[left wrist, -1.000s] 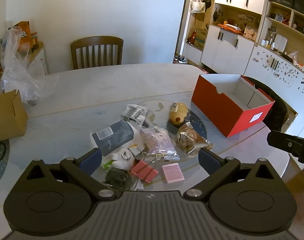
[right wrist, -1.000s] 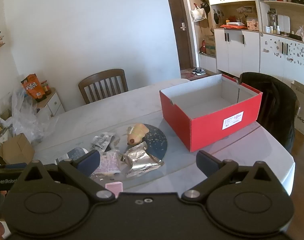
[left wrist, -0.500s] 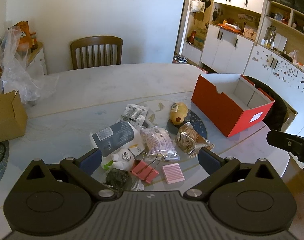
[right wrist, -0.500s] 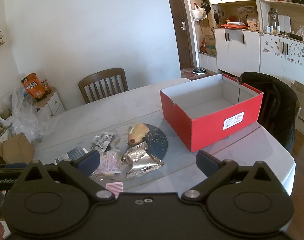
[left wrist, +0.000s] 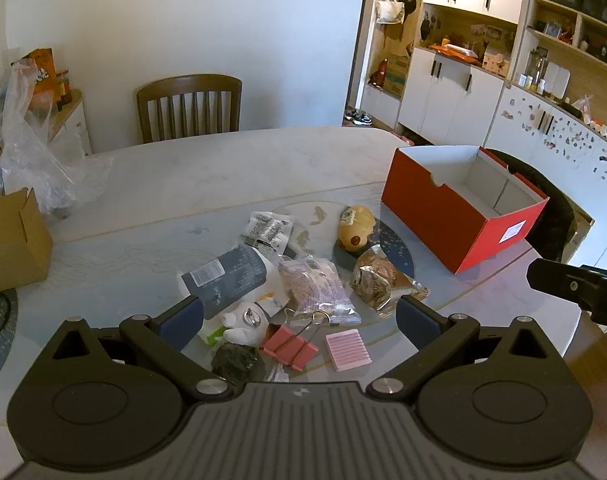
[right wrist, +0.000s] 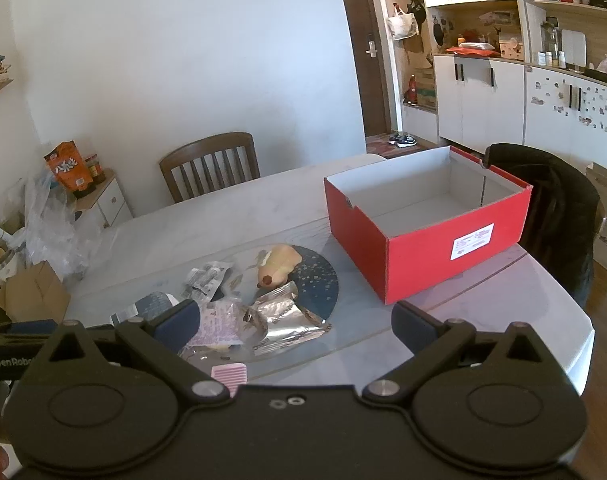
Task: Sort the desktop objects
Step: 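Move both tools toward the cluttered items on the table, then grasp the grey-and-white bag with the left tool while the right tool grasps the silver foil packet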
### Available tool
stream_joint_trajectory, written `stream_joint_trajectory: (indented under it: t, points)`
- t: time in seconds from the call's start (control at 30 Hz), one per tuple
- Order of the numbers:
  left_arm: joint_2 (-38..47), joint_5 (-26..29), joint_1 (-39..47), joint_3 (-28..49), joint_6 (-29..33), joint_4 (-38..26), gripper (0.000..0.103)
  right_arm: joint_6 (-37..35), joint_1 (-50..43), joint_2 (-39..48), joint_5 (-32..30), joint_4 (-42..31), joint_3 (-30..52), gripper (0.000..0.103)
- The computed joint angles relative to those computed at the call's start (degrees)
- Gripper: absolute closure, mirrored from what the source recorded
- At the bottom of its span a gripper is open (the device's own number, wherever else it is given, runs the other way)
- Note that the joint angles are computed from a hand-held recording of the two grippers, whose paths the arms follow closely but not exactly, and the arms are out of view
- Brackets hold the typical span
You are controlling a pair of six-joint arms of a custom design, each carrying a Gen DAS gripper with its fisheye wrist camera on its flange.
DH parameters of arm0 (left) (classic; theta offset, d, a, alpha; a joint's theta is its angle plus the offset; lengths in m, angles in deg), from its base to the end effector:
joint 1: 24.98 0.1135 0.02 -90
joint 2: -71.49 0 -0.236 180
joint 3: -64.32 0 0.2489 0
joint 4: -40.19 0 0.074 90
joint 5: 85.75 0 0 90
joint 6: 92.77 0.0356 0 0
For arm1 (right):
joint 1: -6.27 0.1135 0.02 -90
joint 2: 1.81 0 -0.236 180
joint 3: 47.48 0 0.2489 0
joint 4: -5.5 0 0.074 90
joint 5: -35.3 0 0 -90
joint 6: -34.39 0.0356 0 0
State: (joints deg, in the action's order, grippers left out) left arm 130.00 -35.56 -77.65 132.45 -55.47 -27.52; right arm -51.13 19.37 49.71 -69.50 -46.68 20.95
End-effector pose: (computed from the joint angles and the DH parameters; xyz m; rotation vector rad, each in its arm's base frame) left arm 0.1368 -0.1418 0.2703 -0.2355 2.2690 -0.0179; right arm 0.1925 0.0541 0.3080 -0.3120 2.1771 0.4552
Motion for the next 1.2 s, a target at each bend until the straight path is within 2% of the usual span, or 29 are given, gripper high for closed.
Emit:
stream_joint_trajectory:
  t: [0.27, 0.47, 0.53, 0.63, 0.77, 1.0, 1.2]
  points:
    - [-1.09, 2.12, 2.7, -1.8, 3.71, 3.52, 0.0, -1.69, -0.13, 2.15, -1.44, 0.68, 0.8, 0.001]
    - [-2.89, 4.16, 7.29, -6.0, 7.46, 8.11, 0.0, -4.99, 0.99, 5.5, -1.72, 6.88, -0.52, 0.001]
    - [-3.24, 5.68, 9.11, -8.02, 9.31, 10.44, 0.0, -5.66, 1.56, 6.87, -1.02, 8.61, -1.22, 0.001]
    - [-2.12, 4.48, 10.38, -9.84, 12.73, 13.02, 0.0, -6.77, 1.95, 9.28, -0.68, 11.06, -2.25, 0.001]
    - [-0.5, 5.82, 15.52, -11.08, 18.7, 17.09, 0.0, -6.33, 2.2, 14.64, -0.22, 13.85, -1.82, 0.001]
    - [1.54, 14.93, 29.24, -13.5, 28.74, 26.41, 0.0, -7.98, 3.99, 23.49, 0.42, 17.85, 0.3, 0.001]
    - [6.25, 23.7, 36.23, -13.82, 35.18, 31.9, 0.0, -9.62, 5.31, 30.63, 0.86, 19.63, 3.32, 0.002]
